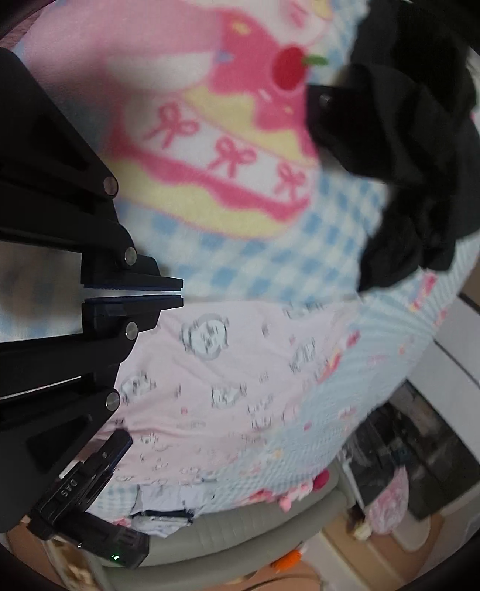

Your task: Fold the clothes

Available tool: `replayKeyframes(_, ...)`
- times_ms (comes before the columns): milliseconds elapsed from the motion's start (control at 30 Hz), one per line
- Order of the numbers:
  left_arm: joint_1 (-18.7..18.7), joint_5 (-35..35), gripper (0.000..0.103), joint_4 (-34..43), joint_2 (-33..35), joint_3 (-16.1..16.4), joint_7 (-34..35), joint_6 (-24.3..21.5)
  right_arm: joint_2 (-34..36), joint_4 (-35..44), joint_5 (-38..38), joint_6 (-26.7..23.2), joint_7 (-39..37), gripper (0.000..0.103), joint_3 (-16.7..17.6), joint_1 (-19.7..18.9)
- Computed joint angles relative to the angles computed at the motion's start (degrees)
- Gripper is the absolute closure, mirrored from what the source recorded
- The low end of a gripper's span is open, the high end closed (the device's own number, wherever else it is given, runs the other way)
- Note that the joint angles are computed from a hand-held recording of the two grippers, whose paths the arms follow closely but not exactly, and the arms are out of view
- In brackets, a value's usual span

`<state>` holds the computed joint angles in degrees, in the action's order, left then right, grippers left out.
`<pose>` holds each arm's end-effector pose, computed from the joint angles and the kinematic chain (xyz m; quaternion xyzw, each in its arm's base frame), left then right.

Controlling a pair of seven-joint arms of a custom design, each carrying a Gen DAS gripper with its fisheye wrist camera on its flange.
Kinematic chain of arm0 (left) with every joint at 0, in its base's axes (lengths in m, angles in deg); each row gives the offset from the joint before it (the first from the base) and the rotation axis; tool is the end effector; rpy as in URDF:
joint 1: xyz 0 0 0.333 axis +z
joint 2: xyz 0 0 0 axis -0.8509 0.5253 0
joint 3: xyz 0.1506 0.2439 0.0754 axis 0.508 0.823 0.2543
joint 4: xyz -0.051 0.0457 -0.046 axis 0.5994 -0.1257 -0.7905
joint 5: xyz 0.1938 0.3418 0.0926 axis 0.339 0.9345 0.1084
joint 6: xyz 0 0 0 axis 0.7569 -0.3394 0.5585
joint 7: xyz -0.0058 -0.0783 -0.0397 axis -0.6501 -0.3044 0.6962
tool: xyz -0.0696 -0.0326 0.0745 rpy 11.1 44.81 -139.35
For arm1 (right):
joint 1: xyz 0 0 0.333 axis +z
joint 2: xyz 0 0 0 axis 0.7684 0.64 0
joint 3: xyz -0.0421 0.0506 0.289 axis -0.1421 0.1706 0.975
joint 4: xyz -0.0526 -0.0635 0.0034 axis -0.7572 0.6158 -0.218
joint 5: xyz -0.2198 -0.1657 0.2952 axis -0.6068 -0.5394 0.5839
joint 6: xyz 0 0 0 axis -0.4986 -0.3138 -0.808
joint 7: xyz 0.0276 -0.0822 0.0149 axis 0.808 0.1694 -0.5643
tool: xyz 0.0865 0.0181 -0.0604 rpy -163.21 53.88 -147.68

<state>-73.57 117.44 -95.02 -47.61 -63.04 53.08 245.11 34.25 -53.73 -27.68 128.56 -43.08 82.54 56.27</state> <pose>0.5997 -0.3003 0.3049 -0.7837 0.4963 -0.3717 0.0352 0.6495 0.0858 0.3110 -0.7775 0.5593 -0.0490 0.2833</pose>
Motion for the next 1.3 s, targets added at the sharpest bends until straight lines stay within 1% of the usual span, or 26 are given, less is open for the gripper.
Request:
replayKeyframes(33, 1.0, -1.8, 0.100, 0.5, 0.8, -1.6, 3.9, 2.0, -0.1, 0.0, 0.5, -0.4, -0.8, 0.080, 0.4, -0.2)
replayKeyframes(67, 3.9, 0.5, 0.100, 1.6, 1.9, -4.9, 4.7, 3.3, -0.1, 0.1, 0.8, -0.7, -1.5, 0.080, 0.6, -0.3)
replayKeyframes(133, 6.7, 1.1, 0.095, 5.7, 4.7, -10.6, 10.9, -0.5, 0.1, 0.5, 0.5, -1.4, -2.2, 0.079, 0.7, 0.0)
replayKeyframes(167, 6.8, 0.8, 0.093, 8.3, 6.2, -12.4, 14.2, -4.8, 0.6, 0.7, -0.9, -1.9, -1.5, 0.078, 0.2, 0.6)
replayKeyframes(200, 6.4, 0.4, 0.092, 11.3, 7.7, -13.7, 17.4, -9.1, 1.1, 1.0, -2.5, -2.5, -0.7, 0.074, -0.2, 1.3)
replayKeyframes(233, 5.6, -0.5, 0.092, 13.3, 8.7, -14.1, 19.2, -12.8, 1.6, 1.1, -4.0, -2.8, 0.5, 0.073, -0.7, 1.9)
replayKeyframes(333, 3.8, -5.0, 0.092, 15.8, 9.5, -13.5, 21.4, -22.5, 1.5, -0.1, -4.4, -1.8, 1.0, 0.072, -0.6, 1.8)
replayKeyframes(367, 3.4, -5.4, 0.092, 14.7, 8.6, -12.7, 20.7, -22.8, 1.1, -0.6, -3.8, -1.9, 0.5, 0.072, -0.4, 1.4)
replayKeyframes(400, 2.9, -5.8, 0.092, 12.8, 7.1, -11.7, 20.3, -22.3, 0.7, -1.0, -3.3, -2.0, 0.0, 0.072, -0.3, 1.0)
replayKeyframes(433, 1.6, -5.5, 0.092, 11.5, 5.6, -9.9, 19.2, -22.8, 0.4, -1.2, -2.9, -2.2, -0.1, 0.072, -0.3, 0.7)
replayKeyframes(500, -1.3, -4.3, 0.092, 8.4, 2.4, -6.0, 15.5, -21.8, -0.4, -1.7, -1.8, -2.7, -0.2, 0.072, -0.4, -0.1)
replayKeyframes(533, -1.2, -4.3, 0.090, 7.4, 1.9, -5.7, 15.2, -19.3, -0.8, -2.0, -1.3, -2.7, 0.0, 0.072, -0.5, -0.3)
replayKeyframes(567, -1.2, -4.3, 0.086, 6.4, 1.5, -5.4, 14.9, -16.8, -1.3, -2.3, -0.6, -2.4, 0.0, 0.072, -0.5, -0.5)
replayKeyframes(600, -1.1, -4.2, 0.072, 5.4, 1.0, -5.2, 14.6, -14.4, -1.7, -2.6, 0.3, -2.0, -0.5, 0.072, -0.3, -0.7)
replayKeyframes(633, -1.9, -3.1, 0.062, 6.1, 1.4, -4.7, 15.1, -14.3, -2.0, -2.9, 0.3, -1.3, -1.2, 0.072, -0.2, -0.6)
replayKeyframes(667, -2.7, -2.0, 0.062, 6.9, 1.7, -4.2, 15.6, -14.2, -2.3, -3.3, 0.2, -0.5, -1.8, 0.072, -0.2, -0.3)
replayKeyframes(833, -5.4, -1.4, 0.062, 14.9, 5.9, -5.6, 23.5, -25.9, -3.0, -4.6, -2.0, 1.5, -0.7, 0.072, -1.0, 0.9)
replayKeyframes(867, -5.5, -2.4, 0.062, 15.7, 6.3, -5.9, 24.7, -28.8, -3.3, -5.2, -2.7, 2.2, 0.0, 0.072, -1.5, 1.2)
replayKeyframes(933, -4.7, -4.7, 0.062, 15.2, 5.9, -6.6, 25.9, -29.6, -3.6, -6.0, -6.4, 3.3, 3.6, 0.072, -3.3, 2.2)
replayKeyframes(967, -4.4, -5.4, 0.062, 13.8, 4.9, -6.6, 25.6, -28.7, -3.9, -6.6, -8.9, 3.4, 6.1, 0.072, -4.4, 2.7)
replayKeyframes(1000, -4.1, -5.9, 0.062, 12.3, 3.7, -6.6, 25.2, -27.6, -4.4, -7.1, -9.6, 2.3, 6.7, 0.072, -4.8, 2.1)
replayKeyframes(1067, -3.8, -6.2, 0.062, 9.1, 1.7, -6.3, 23.8, -24.3, -5.8, -8.1, -5.6, -0.4, 2.7, 0.072, -3.3, -1.2)
replayKeyframes(1167, -2.4, -6.9, 0.061, 6.0, 0.3, -6.6, 22.7, -17.2, -8.8, -10.4, -1.3, -0.6, -1.9, 0.072, -2.9, -3.4)
replayKeyframes(1200, -2.6, -6.4, 0.061, 6.2, 0.4, -6.2, 22.2, -15.7, -9.6, -10.7, 2.0, 0.0, -4.2, 0.071, -2.5, -4.2)
replayKeyframes(1267, -4.7, -3.8, 0.061, 8.7, 1.2, -4.3, 20.8, -15.5, -9.6, -10.9, 4.1, 4.4, -5.0, 0.070, -2.8, -4.1)
replayKeyframes(1300, -5.7, -2.6, 0.061, 11.1, 2.6, -3.8, 20.7, -15.9, -9.5, -10.9, 5.1, 6.8, -5.3, 0.067, -2.9, -4.1)
